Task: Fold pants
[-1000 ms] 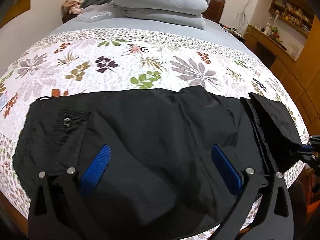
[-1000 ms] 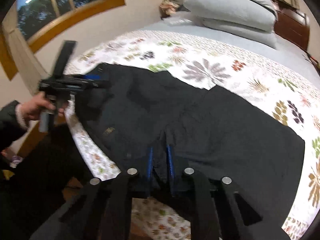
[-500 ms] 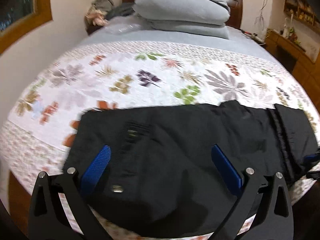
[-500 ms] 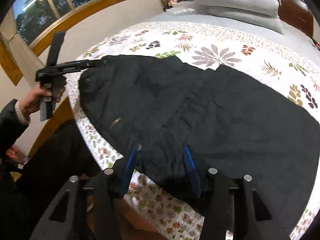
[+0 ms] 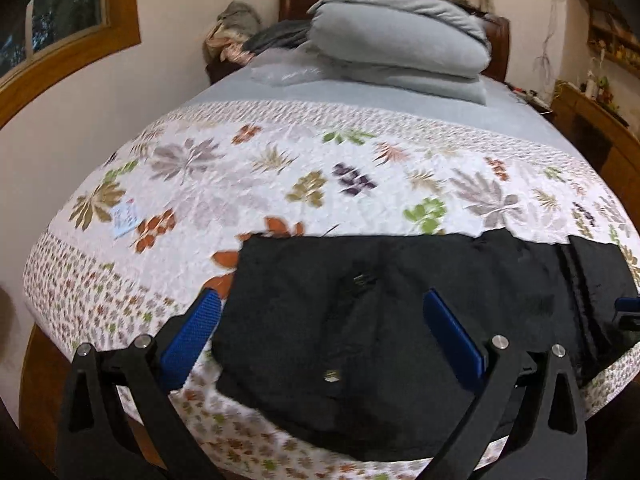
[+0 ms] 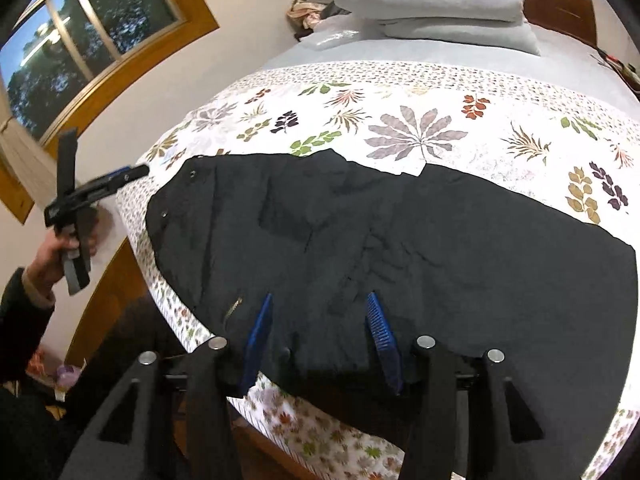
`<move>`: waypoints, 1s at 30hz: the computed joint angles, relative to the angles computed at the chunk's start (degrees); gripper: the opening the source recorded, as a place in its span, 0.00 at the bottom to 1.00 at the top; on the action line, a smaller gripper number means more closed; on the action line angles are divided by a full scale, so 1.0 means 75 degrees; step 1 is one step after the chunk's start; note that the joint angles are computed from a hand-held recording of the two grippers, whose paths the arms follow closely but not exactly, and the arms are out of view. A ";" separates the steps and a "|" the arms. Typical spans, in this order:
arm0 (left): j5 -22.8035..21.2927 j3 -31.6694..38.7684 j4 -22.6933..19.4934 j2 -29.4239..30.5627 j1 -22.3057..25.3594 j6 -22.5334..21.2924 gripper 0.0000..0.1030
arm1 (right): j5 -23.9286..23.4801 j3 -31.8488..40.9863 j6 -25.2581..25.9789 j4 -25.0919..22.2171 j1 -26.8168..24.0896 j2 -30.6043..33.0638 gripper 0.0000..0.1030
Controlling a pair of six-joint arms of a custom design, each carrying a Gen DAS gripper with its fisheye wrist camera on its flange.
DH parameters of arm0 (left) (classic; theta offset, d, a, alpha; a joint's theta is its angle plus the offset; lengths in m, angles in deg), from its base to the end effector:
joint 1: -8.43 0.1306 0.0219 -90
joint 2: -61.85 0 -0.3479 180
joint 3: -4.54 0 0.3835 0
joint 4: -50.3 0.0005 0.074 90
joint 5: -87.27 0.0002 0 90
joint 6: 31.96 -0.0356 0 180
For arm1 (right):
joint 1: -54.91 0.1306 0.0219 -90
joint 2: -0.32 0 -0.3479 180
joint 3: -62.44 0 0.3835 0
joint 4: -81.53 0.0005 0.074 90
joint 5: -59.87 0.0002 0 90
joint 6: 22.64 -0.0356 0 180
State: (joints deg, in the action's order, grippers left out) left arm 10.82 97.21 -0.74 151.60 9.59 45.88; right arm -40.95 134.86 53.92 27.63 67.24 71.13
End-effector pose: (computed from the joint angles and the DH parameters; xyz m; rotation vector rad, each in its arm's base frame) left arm 0.4758 0.0008 0.4170 0.3365 2.3634 -0.1756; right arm 0.3478 0.0824 0.3836 -0.0568 2.5093 0.4226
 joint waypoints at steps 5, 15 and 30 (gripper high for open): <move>0.1028 0.0604 -0.1091 0.0914 0.0958 0.1142 0.98 | 0.0249 0.0211 -0.0041 -0.0108 0.0166 0.0209 0.49; 0.3976 0.0434 -0.1661 0.1700 0.1895 0.3070 0.98 | 0.0638 0.0382 0.0222 -0.0191 0.0596 0.0454 0.49; 0.5549 -0.0941 -0.0483 0.1363 0.1823 0.5333 0.98 | 0.0691 0.0236 0.0150 -0.0110 0.0632 0.0405 0.49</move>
